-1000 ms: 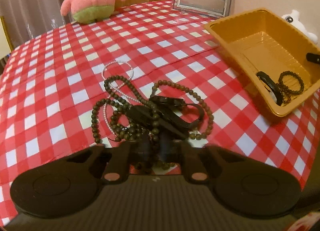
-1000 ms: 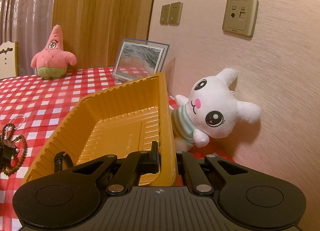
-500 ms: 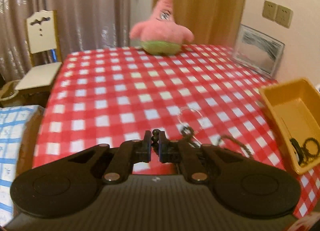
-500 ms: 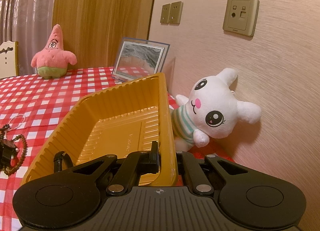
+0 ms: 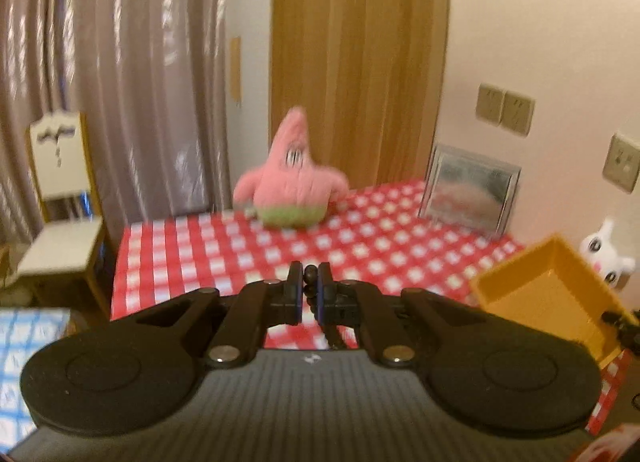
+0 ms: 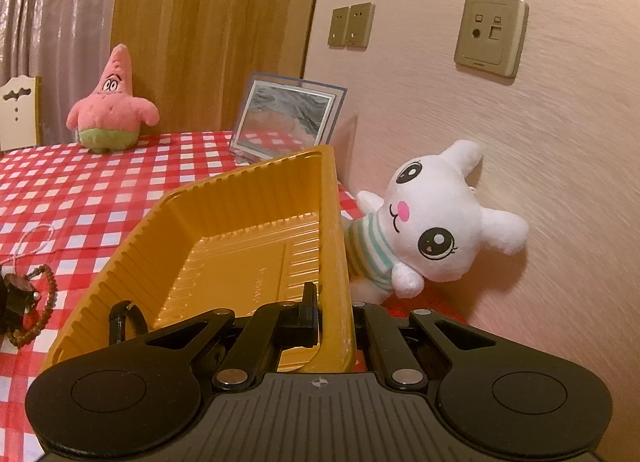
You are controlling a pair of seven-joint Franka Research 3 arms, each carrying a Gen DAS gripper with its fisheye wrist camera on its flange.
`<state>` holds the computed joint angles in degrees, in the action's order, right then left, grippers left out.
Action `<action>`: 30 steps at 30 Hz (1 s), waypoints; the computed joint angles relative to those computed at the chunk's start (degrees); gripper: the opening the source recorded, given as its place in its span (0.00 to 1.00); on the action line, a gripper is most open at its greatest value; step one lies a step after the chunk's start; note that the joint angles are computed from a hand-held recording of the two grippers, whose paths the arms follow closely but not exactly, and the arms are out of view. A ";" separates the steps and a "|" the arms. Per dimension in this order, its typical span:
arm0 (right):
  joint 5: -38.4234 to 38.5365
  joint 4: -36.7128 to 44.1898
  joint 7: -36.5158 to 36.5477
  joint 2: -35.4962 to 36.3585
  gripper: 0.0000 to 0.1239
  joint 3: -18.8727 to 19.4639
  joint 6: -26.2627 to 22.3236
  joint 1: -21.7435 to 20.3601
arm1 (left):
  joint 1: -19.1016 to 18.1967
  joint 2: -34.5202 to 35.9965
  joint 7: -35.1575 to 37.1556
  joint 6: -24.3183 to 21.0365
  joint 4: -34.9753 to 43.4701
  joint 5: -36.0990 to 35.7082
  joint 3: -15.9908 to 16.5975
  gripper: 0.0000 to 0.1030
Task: Organize jewelry
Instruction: 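Lift the long dark bead strand high with the left gripper to untangle it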
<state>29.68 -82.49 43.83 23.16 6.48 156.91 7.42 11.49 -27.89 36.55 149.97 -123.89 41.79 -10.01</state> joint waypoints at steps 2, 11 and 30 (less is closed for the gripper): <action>0.24 -0.08 -0.80 -0.06 0.03 0.25 -0.02 -0.28 | -0.01 0.40 1.72 0.48 2.46 0.53 0.34 0.06; 0.48 0.36 -1.24 0.27 0.03 0.37 -0.14 -0.15 | 0.15 3.24 8.38 0.80 12.81 1.62 0.41 0.06; 1.81 1.85 -2.27 1.24 0.03 0.77 -0.86 -0.31 | -0.13 5.04 5.42 -6.12 14.66 6.47 -1.50 0.06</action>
